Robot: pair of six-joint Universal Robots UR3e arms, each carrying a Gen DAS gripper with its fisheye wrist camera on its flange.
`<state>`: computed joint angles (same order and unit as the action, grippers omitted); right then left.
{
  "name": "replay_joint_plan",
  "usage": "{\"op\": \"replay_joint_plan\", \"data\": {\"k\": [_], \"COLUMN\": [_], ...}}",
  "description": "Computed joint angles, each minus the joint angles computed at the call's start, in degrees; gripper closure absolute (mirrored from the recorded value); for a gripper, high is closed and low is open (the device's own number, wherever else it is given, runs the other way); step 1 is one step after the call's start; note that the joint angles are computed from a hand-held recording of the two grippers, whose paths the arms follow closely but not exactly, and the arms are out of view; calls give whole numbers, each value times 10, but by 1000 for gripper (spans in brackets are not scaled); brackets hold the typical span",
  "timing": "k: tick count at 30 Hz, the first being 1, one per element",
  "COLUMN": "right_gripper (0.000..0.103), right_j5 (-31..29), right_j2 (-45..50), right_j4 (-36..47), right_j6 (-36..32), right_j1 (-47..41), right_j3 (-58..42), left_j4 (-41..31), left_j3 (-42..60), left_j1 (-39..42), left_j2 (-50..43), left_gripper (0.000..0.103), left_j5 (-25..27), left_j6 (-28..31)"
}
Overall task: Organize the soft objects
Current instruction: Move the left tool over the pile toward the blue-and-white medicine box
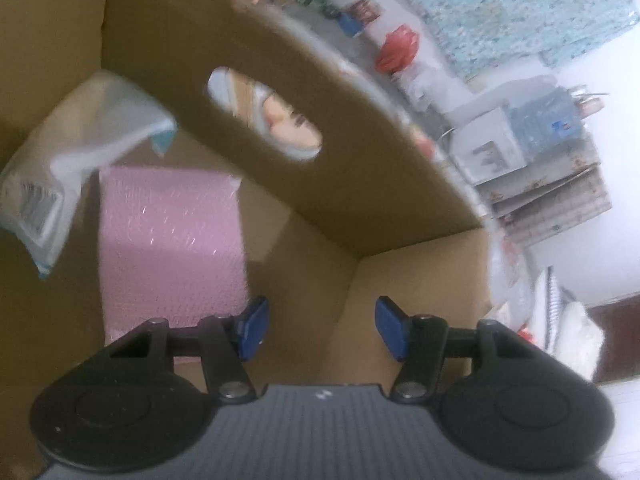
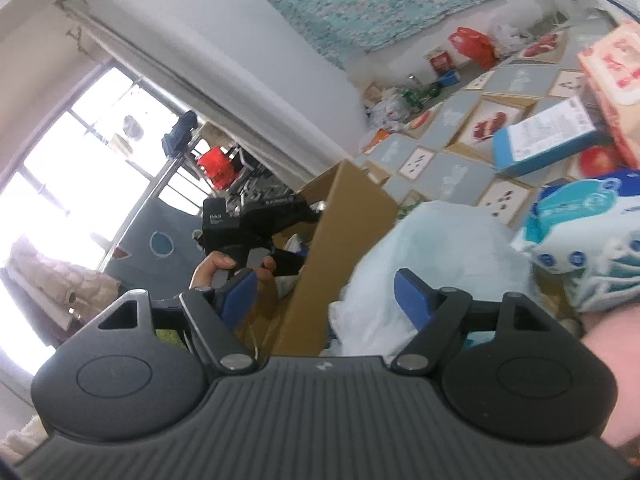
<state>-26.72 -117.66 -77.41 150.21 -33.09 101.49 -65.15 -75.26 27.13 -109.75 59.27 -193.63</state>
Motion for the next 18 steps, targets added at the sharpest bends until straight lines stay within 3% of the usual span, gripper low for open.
{"op": "replay_joint_plan", "data": {"k": [9, 12, 14, 18], "right_gripper": [27, 26, 26, 25], "right_j5": [3, 5, 7, 9], "right_j2": [38, 45, 50, 40], "right_j4": [-52, -79, -92, -76], "right_j6": [13, 26, 35, 24], "right_j1": [9, 22, 28, 18], "right_j3": [34, 44, 49, 46], "left_j4": [-64, -51, -69, -90], "left_j3": [35, 26, 34, 17], "left_j1": [18, 20, 20, 17], "left_j2": [-8, 0, 3, 42], "left_gripper": [41, 32, 19, 13], "left_j5": [39, 44, 26, -2], "left_j6": [31, 32, 56, 100]}}
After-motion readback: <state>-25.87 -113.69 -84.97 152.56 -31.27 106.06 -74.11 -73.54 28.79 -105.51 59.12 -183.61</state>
